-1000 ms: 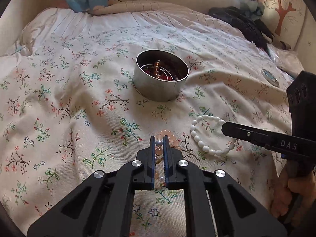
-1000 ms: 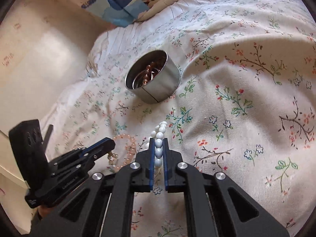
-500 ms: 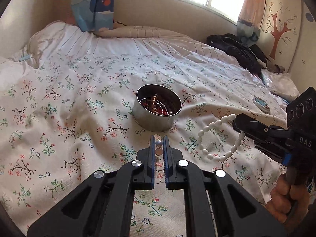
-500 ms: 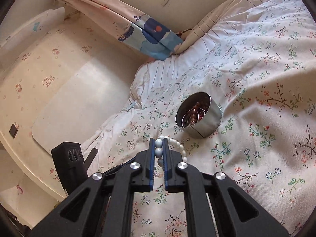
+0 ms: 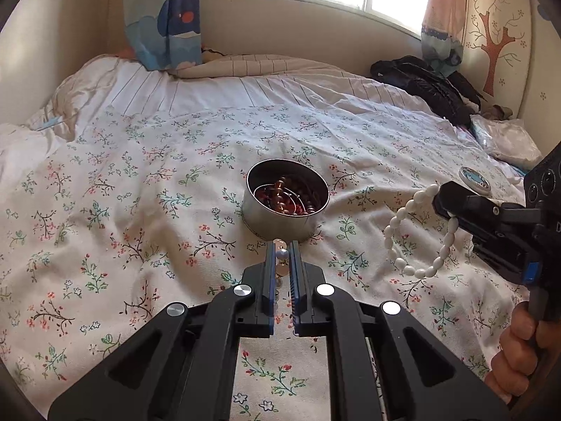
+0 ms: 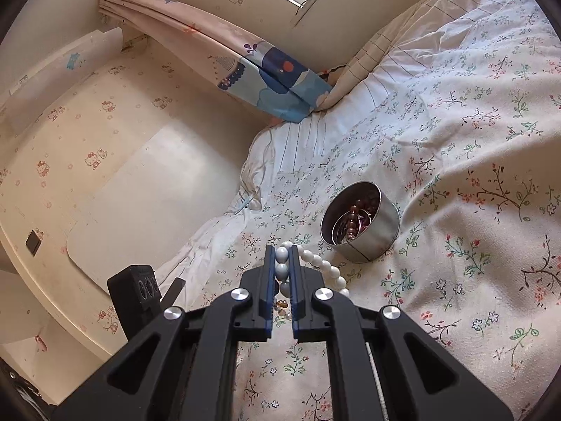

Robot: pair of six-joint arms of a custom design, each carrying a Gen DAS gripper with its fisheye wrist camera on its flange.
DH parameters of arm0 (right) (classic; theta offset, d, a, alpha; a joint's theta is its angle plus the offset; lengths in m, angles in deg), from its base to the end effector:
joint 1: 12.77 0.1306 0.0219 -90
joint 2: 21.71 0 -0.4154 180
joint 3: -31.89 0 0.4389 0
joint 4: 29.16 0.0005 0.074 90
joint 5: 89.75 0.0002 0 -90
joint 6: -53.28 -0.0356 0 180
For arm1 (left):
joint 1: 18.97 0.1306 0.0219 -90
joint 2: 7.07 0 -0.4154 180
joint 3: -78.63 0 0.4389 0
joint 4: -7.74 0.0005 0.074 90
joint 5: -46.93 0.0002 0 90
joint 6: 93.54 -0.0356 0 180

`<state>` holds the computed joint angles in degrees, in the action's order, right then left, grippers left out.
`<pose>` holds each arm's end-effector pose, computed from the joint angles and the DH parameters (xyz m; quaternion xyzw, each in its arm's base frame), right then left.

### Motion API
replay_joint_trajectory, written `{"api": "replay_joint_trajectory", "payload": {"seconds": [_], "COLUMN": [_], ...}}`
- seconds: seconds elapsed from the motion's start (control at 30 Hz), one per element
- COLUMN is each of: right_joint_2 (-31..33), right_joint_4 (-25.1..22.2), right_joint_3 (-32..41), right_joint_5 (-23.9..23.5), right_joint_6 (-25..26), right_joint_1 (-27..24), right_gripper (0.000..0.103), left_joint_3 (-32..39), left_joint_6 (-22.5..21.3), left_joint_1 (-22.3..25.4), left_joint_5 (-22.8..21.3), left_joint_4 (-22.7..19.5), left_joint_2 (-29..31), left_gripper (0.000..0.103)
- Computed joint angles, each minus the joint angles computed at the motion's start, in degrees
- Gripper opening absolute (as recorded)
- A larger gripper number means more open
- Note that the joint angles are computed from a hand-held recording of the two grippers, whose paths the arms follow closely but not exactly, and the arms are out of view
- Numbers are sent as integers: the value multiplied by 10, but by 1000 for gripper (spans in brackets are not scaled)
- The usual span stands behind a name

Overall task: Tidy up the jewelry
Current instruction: 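Carry the pink bracelet in the left gripper while the right carries the white bracelet over the tin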

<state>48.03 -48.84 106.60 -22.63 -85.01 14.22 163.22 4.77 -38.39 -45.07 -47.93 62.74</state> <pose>0.3669 0.2018 0.5310 0.0244 0.7851 0.4899 0.3781 0.3639 -0.1275 0.5606 0.0808 0.9059 -0.0842 0.4072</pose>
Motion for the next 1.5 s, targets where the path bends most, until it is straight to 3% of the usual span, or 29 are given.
{"api": "replay_joint_trajectory", "payload": {"seconds": [0.53,1.5], "right_joint_2": [6,33], "right_joint_4": [11,49], "right_joint_3": [3,20], "right_joint_5": [-9,-16], "right_joint_6": [-5,-5], "right_joint_1": [-1,-8], "right_gripper": [9,9], "left_joint_3": [2,16], "left_joint_6": [-19,-17], "left_joint_1": [-15,-22], "left_joint_5": [-36,-53], "left_joint_4": [13,54], "left_joint_2": [-2,8], "left_gripper": [7,7]}}
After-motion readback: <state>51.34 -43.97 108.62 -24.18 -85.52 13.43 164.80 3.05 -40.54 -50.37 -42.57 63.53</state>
